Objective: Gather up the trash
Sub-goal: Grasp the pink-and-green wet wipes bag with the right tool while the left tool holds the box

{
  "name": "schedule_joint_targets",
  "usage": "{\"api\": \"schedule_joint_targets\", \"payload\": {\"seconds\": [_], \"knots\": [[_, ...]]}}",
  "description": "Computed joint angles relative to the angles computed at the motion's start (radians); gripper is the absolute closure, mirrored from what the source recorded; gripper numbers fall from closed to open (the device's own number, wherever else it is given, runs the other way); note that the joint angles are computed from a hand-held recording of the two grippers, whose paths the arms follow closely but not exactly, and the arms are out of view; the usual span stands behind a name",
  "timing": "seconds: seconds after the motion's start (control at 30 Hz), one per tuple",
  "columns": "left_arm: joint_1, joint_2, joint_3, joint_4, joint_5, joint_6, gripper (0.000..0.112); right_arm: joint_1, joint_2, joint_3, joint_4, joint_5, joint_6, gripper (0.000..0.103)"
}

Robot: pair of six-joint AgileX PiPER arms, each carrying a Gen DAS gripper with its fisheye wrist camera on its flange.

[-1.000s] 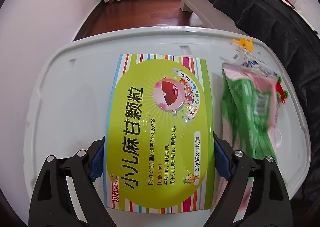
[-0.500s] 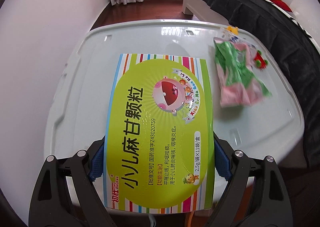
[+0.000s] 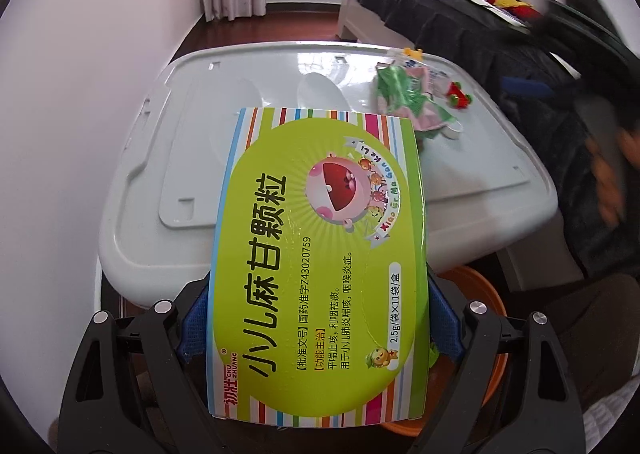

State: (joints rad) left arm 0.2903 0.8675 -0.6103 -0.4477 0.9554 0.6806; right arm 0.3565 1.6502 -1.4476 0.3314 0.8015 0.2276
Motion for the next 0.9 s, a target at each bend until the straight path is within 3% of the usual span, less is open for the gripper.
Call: {"api": "schedule_joint_targets", "payload": {"seconds": [0.17, 0.3, 0.37, 0.47, 0.77, 0.87, 0.9], "knots": [[0.118, -0.062, 0.023, -0.053, 0.087, 0.112, 0.029, 0.005, 0.166, -0.166, -0.062, 0.037, 0.097, 0.005], [0.224, -0.103, 0.046, -0.085, 0.146, 0.213, 0.029, 0.016, 0.322, -0.338, -0.147, 0.117, 0.193, 0.005], [0.252, -0.106, 0.052, -0.093, 0.155, 0.243, 0.029, 0.011, 0.365, -0.376, -0.142, 0.135, 0.217, 0.005], [0.276, -0.099, 0.059, -0.104, 0.155, 0.275, 0.029, 0.034, 0.427, -0.454, -0.26, 0.187, 0.303, 0.005], [0.286, -0.071, 0.064, -0.117, 0.152, 0.302, 0.029, 0.046, 0.541, -0.547, -0.329, 0.256, 0.32, 0.006], [0.274, -0.072, 0.07, -0.108, 0.142, 0.297, 0.029, 0.045, 0.553, -0.539, -0.339, 0.244, 0.317, 0.015], [0.267, -0.072, 0.073, -0.103, 0.136, 0.294, 0.029, 0.038, 0.553, -0.523, -0.318, 0.229, 0.303, 0.03]]}}
